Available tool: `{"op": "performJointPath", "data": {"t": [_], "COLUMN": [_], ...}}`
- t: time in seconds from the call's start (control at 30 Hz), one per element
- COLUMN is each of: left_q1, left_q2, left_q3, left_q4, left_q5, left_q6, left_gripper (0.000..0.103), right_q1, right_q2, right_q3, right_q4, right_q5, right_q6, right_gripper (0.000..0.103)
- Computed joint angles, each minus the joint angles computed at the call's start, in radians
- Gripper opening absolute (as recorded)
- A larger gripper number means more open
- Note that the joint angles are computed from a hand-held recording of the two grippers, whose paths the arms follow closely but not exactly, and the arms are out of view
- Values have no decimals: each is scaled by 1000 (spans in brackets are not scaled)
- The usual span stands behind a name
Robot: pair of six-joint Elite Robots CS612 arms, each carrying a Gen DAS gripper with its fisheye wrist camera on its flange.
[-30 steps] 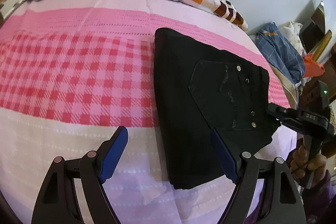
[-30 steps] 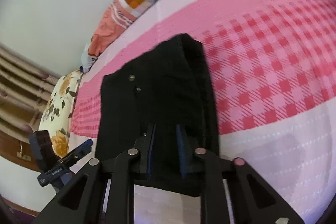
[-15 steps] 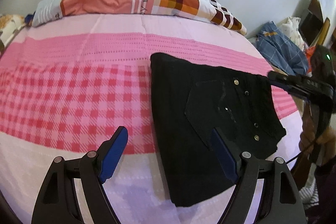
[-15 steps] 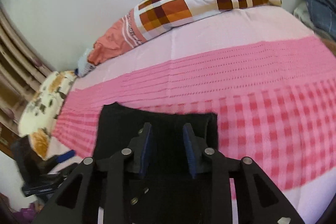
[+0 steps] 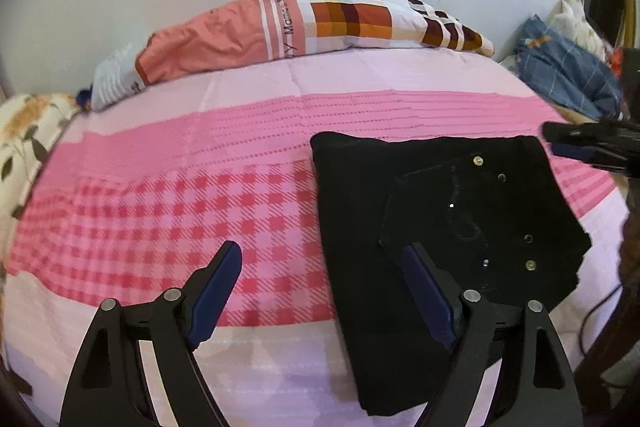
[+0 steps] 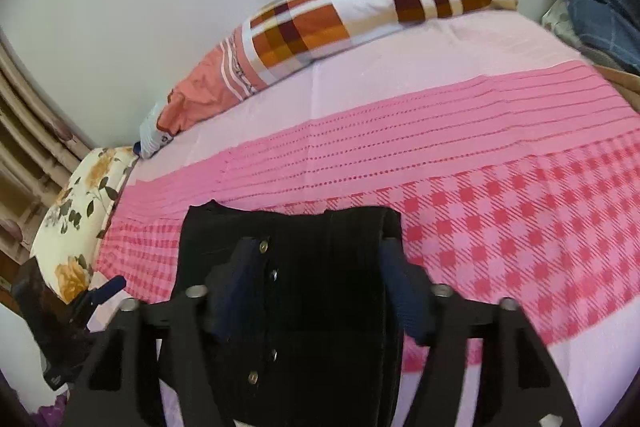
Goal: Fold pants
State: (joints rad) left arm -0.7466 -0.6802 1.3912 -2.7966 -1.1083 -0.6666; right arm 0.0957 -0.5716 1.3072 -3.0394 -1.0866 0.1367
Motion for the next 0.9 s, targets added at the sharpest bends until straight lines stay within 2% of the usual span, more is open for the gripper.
{"op": "performJointPath", "data": {"t": [0.27,0.5,0.9], "left_q1": [-2,2,5], "left_q2": [3,8,30], "left_q3": [-4,-11,-50], "left_q4": [13,32,115], "left_q5": [1,-8,-5], "left_q6": [-8,-18,-2], "left_gripper": [85,85,85], "right_q1": [-15,-29,-19], "right_q2": [-39,-26,-8], "right_q3": [92,93,68], "right_q4": [-9,15,73], "right_q5": [-17,-1,3], "right_q6": [1,32,-25], "right_gripper": [73,74,74]}}
